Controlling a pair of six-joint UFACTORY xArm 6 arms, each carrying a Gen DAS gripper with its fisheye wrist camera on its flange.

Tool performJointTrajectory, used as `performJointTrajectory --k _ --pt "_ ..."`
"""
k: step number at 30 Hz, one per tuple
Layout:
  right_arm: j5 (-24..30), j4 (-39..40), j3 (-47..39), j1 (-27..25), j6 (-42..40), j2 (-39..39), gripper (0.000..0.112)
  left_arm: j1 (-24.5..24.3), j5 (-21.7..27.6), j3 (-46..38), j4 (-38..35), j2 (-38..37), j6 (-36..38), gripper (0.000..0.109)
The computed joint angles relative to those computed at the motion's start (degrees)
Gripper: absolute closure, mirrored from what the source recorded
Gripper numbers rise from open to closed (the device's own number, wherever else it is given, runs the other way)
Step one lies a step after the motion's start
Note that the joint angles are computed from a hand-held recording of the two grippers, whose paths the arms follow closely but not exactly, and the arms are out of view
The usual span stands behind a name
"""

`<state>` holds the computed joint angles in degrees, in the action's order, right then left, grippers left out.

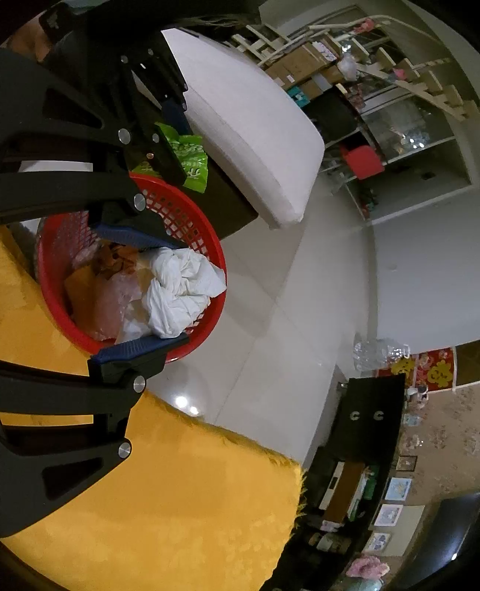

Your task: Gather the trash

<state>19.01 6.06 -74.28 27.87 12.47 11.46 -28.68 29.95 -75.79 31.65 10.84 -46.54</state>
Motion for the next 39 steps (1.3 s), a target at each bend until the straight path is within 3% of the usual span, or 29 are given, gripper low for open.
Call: performJointTrajectory --k 2,6,10,16,22,27,30,39 --pt "0.5 0.9 -0.7 0.1 -0.5 0.7 0.070 -0.1 0.4 -0.3 0.2 0.2 0.0 0.071" --pt "1.8 10.7 -2.2 0.3 -6.7 2.1 0.069 -0.3 0.4 -0.4 -0.1 0.6 0.6 0.071" --pt "2.4 16.0 -2.4 0.2 -9.3 2.4 0.060 -0.4 0.3 -0.4 -0.3 0.5 0.5 0.069" --pt "3.1 24.3 -1.4 -0.3 -13.4 1.1 0.052 -0.7 0.2 -0.9 0.5 0.7 -0.4 0.058" --pt "2.1 24.6 0.1 -0.7 -13.4 -1.1 0.052 -0.9 0.2 -0.6 2.4 0.0 -2.8 0.047" --pt "-0.7 19.5 2.6 -1.4 -9.6 -3.7 0.052 -1.5 0.2 -0.6 6.3 -1.2 -7.1 0.038" --pt "-2.6 12.6 4.7 -1.9 -4.4 -5.9 0.052 -2.3 0.5 -0.7 9.3 -1.9 -9.3 0.035" --pt "-5.6 -18.2 11.8 -3.1 17.6 -14.4 0.036 -5.4 3.4 0.1 18.3 -5.8 -15.6 0.025"
